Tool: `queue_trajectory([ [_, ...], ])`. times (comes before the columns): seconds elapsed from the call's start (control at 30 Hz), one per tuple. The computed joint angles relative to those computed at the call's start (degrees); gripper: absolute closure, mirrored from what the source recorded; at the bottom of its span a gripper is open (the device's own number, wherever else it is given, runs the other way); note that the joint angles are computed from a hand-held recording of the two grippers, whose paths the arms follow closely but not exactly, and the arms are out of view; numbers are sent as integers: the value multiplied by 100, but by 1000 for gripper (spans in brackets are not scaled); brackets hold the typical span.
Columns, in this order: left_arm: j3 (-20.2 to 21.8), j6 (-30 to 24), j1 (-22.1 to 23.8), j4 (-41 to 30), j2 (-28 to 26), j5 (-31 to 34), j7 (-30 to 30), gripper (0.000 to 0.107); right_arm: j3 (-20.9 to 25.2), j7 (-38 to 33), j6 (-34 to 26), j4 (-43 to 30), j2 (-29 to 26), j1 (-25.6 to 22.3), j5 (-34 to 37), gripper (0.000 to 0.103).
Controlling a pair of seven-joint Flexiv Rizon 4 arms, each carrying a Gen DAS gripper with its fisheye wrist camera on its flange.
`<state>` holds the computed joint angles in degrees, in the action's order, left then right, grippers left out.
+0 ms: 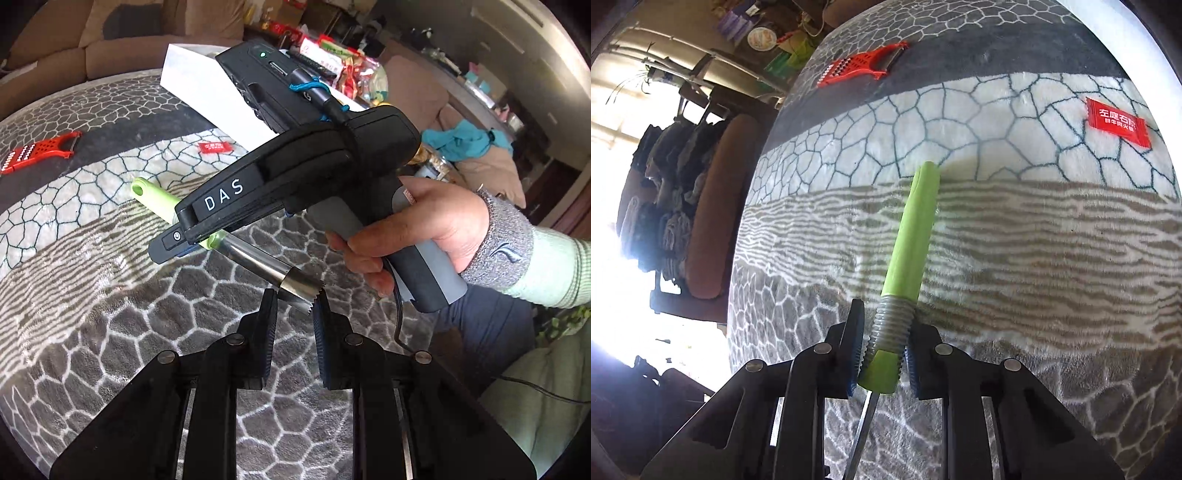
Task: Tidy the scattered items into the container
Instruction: 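Grasp the peeler with the right tool while the left tool holds it out, then carry the green peeler into the box and open the right tool, then move the left tool to the red plastic grater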
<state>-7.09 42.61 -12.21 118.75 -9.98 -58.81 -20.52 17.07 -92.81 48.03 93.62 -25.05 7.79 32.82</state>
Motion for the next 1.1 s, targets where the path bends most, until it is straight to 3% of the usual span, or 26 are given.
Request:
queue_trajectory([
  [0.13, -136, 154, -131, -360, -65, -17, -150, 89, 7, -258, -62, -133, 310, -198, 167, 83],
  [0.27, -376, 276, -255, -1181, -443, -1, -414, 87, -151, -595, -212, -477, 665, -466, 431, 83],
  [0.37, -599, 369, -355, -2143, -1046, 291, -822, 88, -403, -788, -391, -821, 816, -701, 534, 83],
  [0.5, -819, 156, -530, -3830, -2149, 1229, -1995, 91, -771, -694, -566, -1209, 763, -986, 399, 83],
  [0.57, -926, 158, -568, -4205, -2385, 1442, -2261, 92, -821, -806, -600, -1221, 823, -1217, 533, 80],
  [0.63, -1132, 274, -481, -4087, -2348, 1308, -2151, 92, -817, -1083, -619, -1030, 1028, -1446, 787, 78],
  [0.7, -1262, 465, -422, -3829, -2229, 1070, -2052, 92, -852, -1474, -535, -654, 1334, -1568, 921, 68],
  [0.77, -1196, 600, -479, -3710, -2173, 1113, -2226, 92, -928, -1880, -270, -137, 1676, -1609, 1039, 37],
  [0.8, -1131, 650, -530, -3693, -2168, 1218, -2391, 92, -996, -1908, -100, 144, 1813, -1574, 966, 30],
  [0.87, -1027, 676, -607, -3756, -2221, 1473, -2708, 91, -1142, -1812, 183, 637, 2021, -1500, 740, 28],
  [0.93, -946, 619, -682, -3823, -2251, 1775, -3033, 91, -1326, -1974, 193, 889, 2197, -1586, 1041, 28],
  [1.1, -936, 691, -892, -3893, -2295, 2261, -3533, 69, -1811, -1887, 243, 1303, 2468, -1799, 910, 28],
])
